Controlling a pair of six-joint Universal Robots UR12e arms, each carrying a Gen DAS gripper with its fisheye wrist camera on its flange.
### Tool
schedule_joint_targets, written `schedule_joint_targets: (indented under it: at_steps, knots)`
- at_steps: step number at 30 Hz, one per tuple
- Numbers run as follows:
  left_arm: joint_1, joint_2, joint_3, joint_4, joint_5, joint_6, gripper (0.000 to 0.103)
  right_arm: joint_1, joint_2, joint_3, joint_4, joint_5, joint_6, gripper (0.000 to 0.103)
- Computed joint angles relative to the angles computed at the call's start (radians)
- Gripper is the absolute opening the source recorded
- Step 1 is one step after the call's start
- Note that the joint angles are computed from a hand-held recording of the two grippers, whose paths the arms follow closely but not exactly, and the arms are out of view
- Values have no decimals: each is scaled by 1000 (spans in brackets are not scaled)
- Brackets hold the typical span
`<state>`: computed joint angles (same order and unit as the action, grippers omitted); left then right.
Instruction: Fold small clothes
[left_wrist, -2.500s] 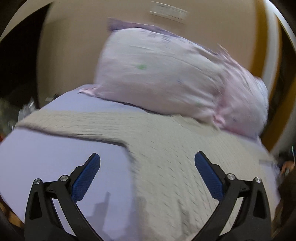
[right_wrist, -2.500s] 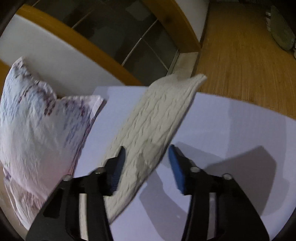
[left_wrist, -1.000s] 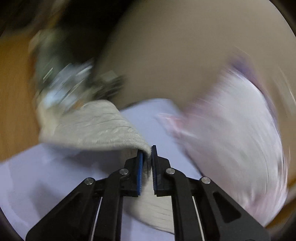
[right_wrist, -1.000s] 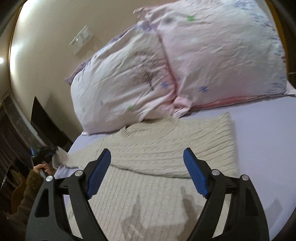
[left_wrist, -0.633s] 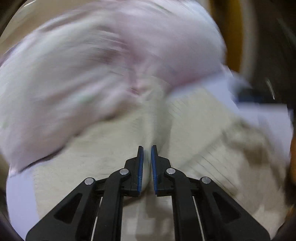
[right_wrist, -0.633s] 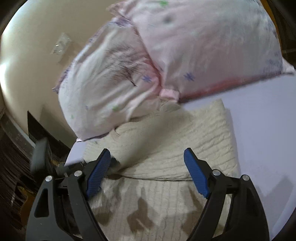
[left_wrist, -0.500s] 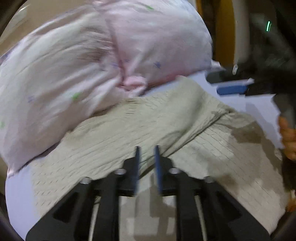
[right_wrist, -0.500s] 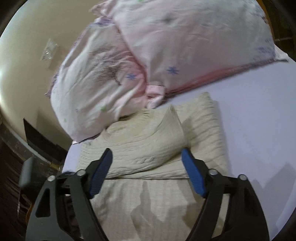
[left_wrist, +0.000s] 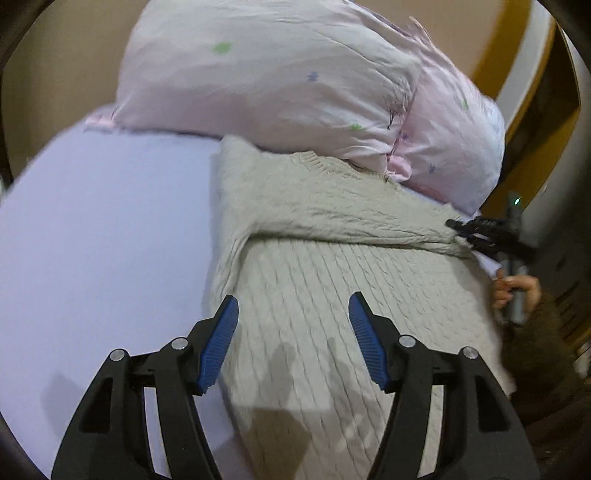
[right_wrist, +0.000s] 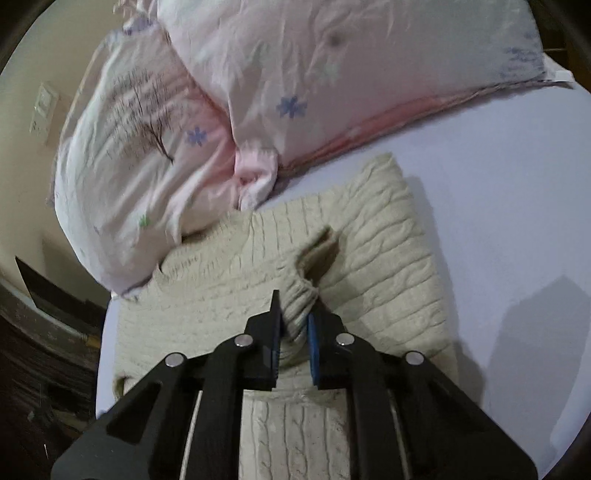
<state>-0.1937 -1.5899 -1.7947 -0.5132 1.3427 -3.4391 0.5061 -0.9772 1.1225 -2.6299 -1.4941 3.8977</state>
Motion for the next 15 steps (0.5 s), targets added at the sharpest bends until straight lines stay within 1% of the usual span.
schedule_joint_targets:
  at_steps: [1, 2, 4, 5, 6, 7, 8, 9, 10, 11, 12, 13, 14, 15]
  knots:
    - [11, 6, -14, 8, -29, -19, 63, 3, -10, 17, -30, -20, 11, 12]
    - [22, 16, -32, 19, -67, -39, 63, 11, -21, 24, -36, -80, 13, 12]
    - [38, 34, -61, 33, -121, -56, 63, 22, -34, 23, 10, -177, -8, 14]
    - [39, 38, -68, 32, -128, -57, 63, 22, -41, 24, 39, -178, -7, 22]
    - [40, 42, -74, 29, -135, -57, 63, 20, -51, 33, 53, -163, 5, 26]
    - [40, 45, -79, 25, -144, -57, 63, 21, -65, 49, 54, -157, 10, 39]
    - [40, 54, -91, 24, -154, -60, 64, 29, -90, 83, 44, -167, -5, 58]
    - [42, 62, -101, 24, -162, -62, 64, 36, -106, 104, 39, -185, -17, 65]
    - [43, 71, -112, 25, -176, -63, 64, 44, -127, 134, 34, -209, -32, 68]
    - [45, 75, -119, 25, -187, -64, 64, 51, -154, 172, 37, -222, -45, 68]
    - [48, 84, -132, 24, -203, -69, 64, 53, -177, 208, 34, -213, -46, 68]
    - [52, 93, -147, 27, -223, -77, 64, 52, -200, 242, 32, -194, -43, 66]
    - [55, 101, -165, 56, -237, -86, 64, 52, -228, 290, 31, -168, -33, 61]
    - [58, 108, -178, 71, -254, -95, 64, 49, -245, 316, 36, -145, -23, 58]
